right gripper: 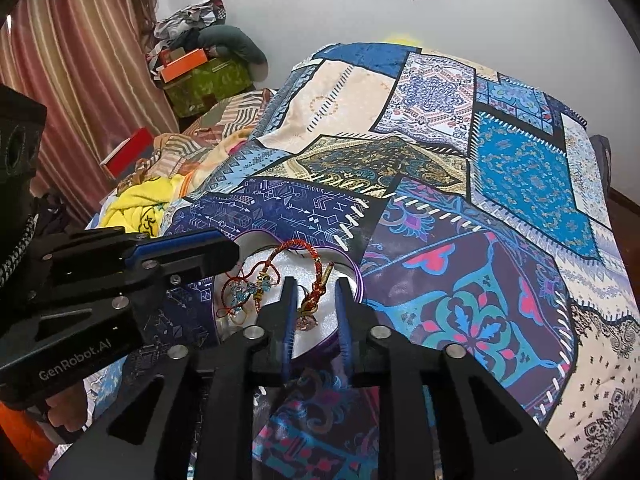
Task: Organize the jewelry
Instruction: 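Lower both bracelets into the heart tin and open both tools, then move both tools from the tin toward the small rings on the quilt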
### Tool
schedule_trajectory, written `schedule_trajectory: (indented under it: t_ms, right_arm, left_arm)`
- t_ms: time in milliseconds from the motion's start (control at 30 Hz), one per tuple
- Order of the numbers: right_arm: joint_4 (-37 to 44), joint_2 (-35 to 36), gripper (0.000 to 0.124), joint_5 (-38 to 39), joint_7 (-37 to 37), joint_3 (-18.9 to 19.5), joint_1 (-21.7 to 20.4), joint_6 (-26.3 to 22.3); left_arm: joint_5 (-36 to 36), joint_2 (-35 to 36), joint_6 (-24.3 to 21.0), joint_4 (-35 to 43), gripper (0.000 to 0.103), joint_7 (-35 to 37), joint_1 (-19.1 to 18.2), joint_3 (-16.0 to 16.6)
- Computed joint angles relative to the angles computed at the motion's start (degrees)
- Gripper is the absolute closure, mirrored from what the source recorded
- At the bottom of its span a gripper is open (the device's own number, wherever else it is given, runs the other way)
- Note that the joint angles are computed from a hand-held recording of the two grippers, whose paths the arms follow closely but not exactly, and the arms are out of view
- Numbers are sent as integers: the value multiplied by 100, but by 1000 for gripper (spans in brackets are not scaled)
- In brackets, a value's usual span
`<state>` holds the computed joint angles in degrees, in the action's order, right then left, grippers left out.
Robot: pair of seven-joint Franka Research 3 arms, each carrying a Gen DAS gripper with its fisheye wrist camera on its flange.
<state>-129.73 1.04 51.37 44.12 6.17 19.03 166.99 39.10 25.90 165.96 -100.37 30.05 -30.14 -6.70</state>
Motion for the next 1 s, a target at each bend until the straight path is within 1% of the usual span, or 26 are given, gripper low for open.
schedule_trajectory:
  t_ms: [67,133,233,300,333,367,433,533,633,833,1000]
  right_arm:
    - [-74,-93,101,-25,22,-1,7,59]
    - [-168,-218,101,-64,43,-17,28,127]
    - [-302,-425,98,-7,23,-72,72,158]
    - [-416,-579,91,48,10,-122,119,211]
    - [-472,-646,83,69,5,-147,145,259]
    - [-581,-763,79,88,17,-163,174,376]
    - [-724,-925,76,22,94,-212,227,480]
    - [-933,-1200,76,-84,199,-331,303,495]
    - [-1183,-1484,76,-280,376,-408,343,579]
    - [-1711,-2040,76,-850,871,-555,321,714]
    - [-2116,-2388,75,-1531,1505,-487,-32,771]
  left_arm:
    - [165,-100,-75,-50,81,-156,-123,117]
    - [362,-202,-119,-112,75,-335,-190,177]
    - [672,-369,-244,-188,73,-573,-242,187]
    - [933,-487,-373,-229,68,-793,-286,188]
    - [1044,-538,-424,-248,63,-891,-284,164]
    - [1160,-600,-459,-282,60,-997,-279,139]
    - [1328,-713,-517,-348,58,-1139,-238,52]
    - [1617,-871,-699,-421,54,-1365,-224,-58]
    - [1828,-1004,-857,-469,52,-1483,-189,-213]
    - [2168,-1194,-1009,-561,41,-1726,-178,-460]
    - [2132,-1122,-1091,-480,40,-1588,-213,-624]
